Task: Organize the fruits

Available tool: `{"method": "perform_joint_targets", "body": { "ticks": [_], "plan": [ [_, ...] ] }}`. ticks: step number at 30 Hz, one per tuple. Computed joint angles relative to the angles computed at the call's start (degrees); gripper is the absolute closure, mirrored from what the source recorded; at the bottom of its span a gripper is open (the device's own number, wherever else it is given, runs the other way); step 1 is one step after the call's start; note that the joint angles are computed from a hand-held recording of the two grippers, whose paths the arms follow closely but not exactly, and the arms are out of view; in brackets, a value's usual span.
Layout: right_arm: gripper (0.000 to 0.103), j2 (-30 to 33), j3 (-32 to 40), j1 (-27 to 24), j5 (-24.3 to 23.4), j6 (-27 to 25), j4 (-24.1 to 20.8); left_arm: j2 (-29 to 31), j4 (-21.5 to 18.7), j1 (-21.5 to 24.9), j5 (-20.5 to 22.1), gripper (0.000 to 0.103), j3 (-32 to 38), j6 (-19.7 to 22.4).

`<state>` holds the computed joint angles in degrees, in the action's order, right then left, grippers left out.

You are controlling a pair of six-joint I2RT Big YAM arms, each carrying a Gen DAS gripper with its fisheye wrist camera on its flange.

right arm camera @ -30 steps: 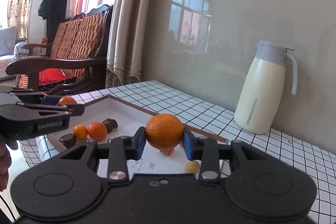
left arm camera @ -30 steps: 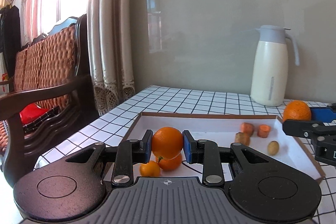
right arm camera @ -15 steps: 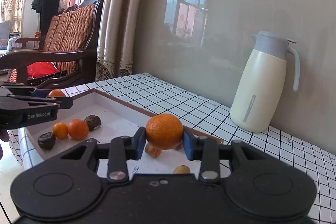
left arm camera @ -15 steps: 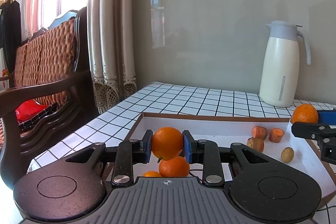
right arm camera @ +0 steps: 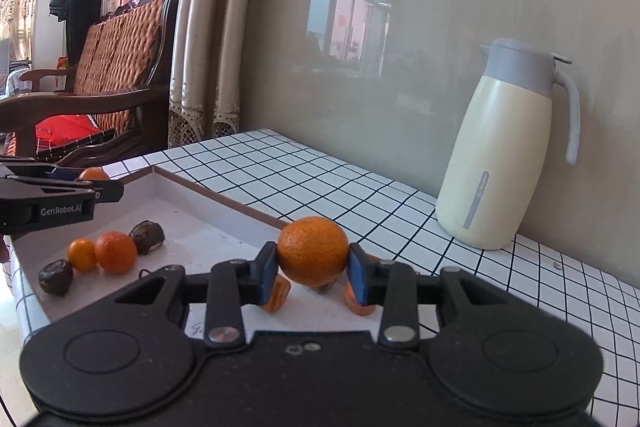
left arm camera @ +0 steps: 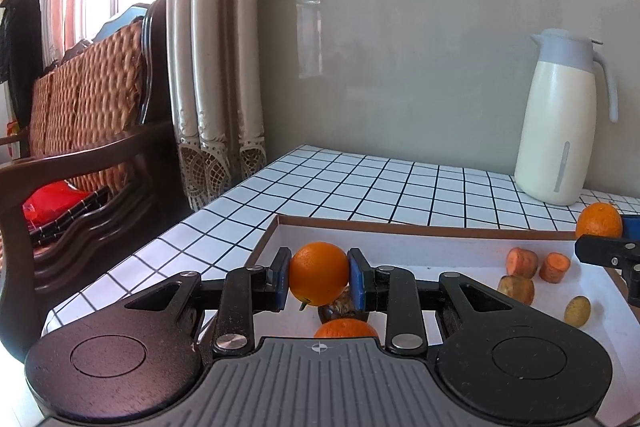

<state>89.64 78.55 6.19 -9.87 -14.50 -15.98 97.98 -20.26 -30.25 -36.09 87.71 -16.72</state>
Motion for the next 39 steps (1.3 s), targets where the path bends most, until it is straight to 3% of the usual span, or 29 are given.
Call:
{"method": "perform_joint_targets", "body": {
  "ticks": [11,13,14,15,16,17,18,20,32,39],
  "plan": [
    [0.074,4.89,6.01,-0.86,-0.61,0.16,-6.21,4.29,-4.46,1.49,1.05,0.072,6.14,-0.95],
    [0.066,5.31,6.8,-1.17,-1.39,-0.42,-7.13,4.86,-4.62,1.35,0.46,0.072,6.88,-1.21],
    [0.056,5.01,6.02,-1.23,-0.59,-0.13,-5.11,4.95,-4.38,1.17,-0.49,0.059,6.87,-1.43],
    [0.02,4.07,3.87,-1.1,1.5,0.76,-0.58,4.73,-3.25,1.04,-1.48,0.022,6.26,-1.64],
    [0.008,3.27,1.86,-1.11,3.06,1.66,3.97,4.12,-0.92,0.67,-3.16,0.007,4.83,-1.66],
    [0.005,2.94,1.07,-1.16,3.91,2.06,5.78,3.6,1.84,0.25,-5.2,0.0,3.5,-1.02],
    [0.006,3.03,1.54,-1.25,4.34,2.46,5.07,3.16,4.11,-0.18,-7.35,0.0,2.46,0.0],
    [0.006,3.12,1.82,-1.79,3.66,4.37,4.81,2.6,5.37,-0.3,-7.41,0.0,1.59,-0.03],
    [0.006,1.81,1.8,-3.49,2.32,8.88,1.88,1.72,1.57,-1.17,-4.93,0.0,1.98,-1.82],
    [0.006,-6.16,-4.26,-4.54,2.12,6.9,2.33,-3.55,2.94,-4.55,-5.38,0.0,-2.33,-1.28]
  ]
}}
